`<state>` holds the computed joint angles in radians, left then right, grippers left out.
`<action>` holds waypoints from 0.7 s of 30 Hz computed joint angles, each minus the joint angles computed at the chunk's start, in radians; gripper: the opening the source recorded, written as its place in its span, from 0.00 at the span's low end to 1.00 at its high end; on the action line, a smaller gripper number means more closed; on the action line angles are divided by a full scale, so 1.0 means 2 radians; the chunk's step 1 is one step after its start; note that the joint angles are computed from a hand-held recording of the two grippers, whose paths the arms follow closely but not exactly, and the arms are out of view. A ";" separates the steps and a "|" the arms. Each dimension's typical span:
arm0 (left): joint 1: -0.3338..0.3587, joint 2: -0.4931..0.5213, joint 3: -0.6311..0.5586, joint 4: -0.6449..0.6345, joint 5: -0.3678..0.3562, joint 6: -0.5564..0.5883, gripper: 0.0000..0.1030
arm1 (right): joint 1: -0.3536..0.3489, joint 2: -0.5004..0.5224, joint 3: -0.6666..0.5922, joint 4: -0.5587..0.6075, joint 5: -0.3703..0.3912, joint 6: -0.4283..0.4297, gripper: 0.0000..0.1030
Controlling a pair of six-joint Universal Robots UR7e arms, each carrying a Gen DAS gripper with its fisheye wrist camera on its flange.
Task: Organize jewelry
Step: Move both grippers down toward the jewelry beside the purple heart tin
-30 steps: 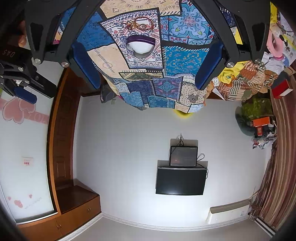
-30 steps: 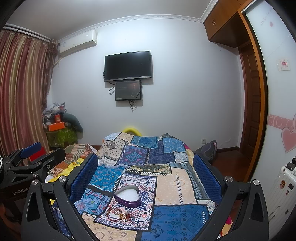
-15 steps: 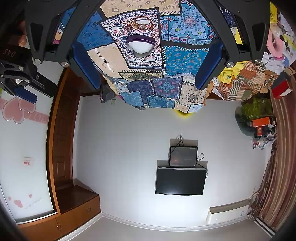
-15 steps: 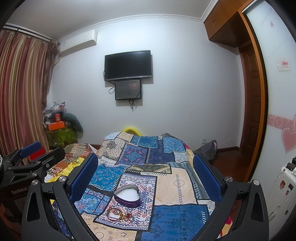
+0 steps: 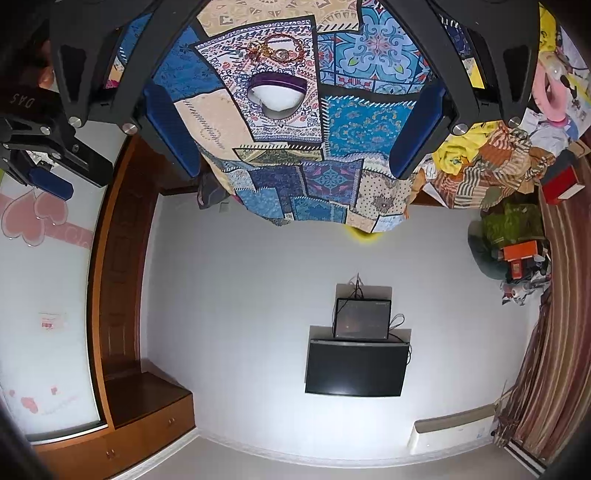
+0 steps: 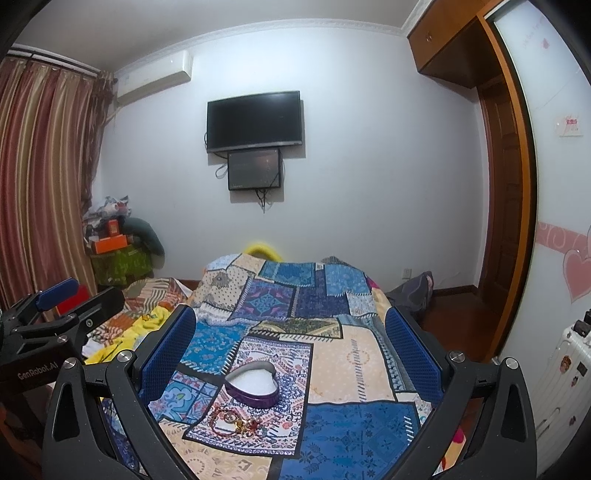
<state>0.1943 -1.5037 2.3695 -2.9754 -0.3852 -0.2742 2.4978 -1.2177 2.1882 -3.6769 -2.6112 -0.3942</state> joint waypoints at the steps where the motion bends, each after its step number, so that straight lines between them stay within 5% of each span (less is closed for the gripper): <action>1: 0.006 0.001 -0.001 0.003 -0.003 -0.002 1.00 | -0.004 -0.001 0.001 0.007 0.001 0.006 0.99; 14: 0.118 0.030 -0.028 0.107 -0.051 -0.062 0.98 | -0.098 -0.023 0.033 0.159 0.024 0.103 0.99; 18: 0.157 0.043 -0.039 0.145 -0.087 -0.075 0.82 | -0.123 -0.038 0.039 0.230 0.052 0.131 0.97; 21: 0.183 0.051 -0.046 0.166 -0.119 -0.081 0.73 | -0.143 -0.044 0.044 0.268 0.080 0.144 0.86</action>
<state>0.5613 -1.4015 2.2780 -2.6428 -0.6229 -0.4369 2.2126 -1.3063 2.2761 -3.1411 -2.4506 -0.1056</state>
